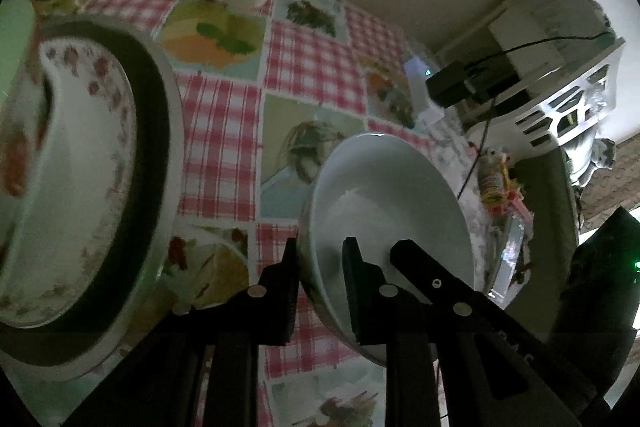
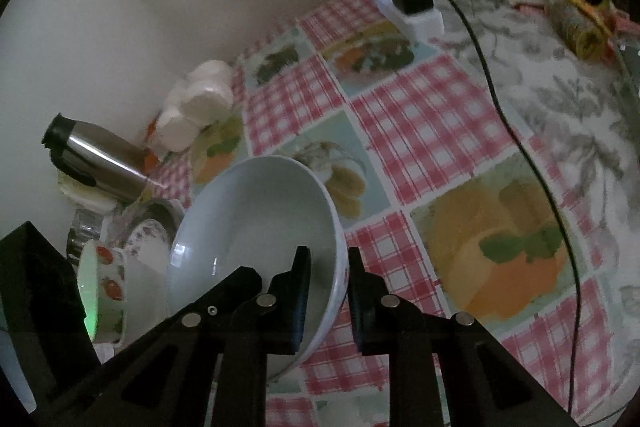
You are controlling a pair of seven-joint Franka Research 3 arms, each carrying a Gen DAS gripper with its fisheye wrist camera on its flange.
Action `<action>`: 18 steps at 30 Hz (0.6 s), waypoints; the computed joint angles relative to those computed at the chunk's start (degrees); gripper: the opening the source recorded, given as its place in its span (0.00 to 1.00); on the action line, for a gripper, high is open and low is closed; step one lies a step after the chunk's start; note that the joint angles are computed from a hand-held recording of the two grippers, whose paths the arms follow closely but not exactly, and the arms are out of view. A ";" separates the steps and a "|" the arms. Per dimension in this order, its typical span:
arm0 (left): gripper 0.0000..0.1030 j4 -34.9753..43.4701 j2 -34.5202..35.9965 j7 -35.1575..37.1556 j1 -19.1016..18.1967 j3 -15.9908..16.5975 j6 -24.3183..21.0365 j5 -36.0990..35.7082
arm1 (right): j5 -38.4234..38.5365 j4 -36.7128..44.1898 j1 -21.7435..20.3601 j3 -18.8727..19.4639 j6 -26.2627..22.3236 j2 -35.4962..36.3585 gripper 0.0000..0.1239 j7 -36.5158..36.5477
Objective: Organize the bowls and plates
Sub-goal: 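Lift the white bowl and carry it over the basin with both grippers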
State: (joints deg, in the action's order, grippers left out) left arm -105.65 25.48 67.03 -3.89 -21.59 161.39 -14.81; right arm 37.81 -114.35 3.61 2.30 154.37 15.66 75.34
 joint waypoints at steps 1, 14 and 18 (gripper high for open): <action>0.21 -0.49 -0.69 0.39 0.47 -0.35 0.30 -0.40 | 0.13 -0.20 0.15 0.13 0.33 -0.45 0.15 0.01; 0.21 -8.47 -11.15 9.39 3.16 -1.03 3.18 -8.81 | 0.77 -4.51 3.97 0.82 4.96 -7.74 0.15 -0.07; 0.21 -10.97 -14.28 15.24 3.85 -1.08 3.61 -15.60 | -0.71 -5.43 5.77 0.98 6.88 -9.26 0.15 1.01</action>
State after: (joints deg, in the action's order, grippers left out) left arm -116.62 11.20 82.26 -0.05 -22.67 165.00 -30.41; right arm 37.10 -119.78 9.39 3.28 161.25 6.40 76.36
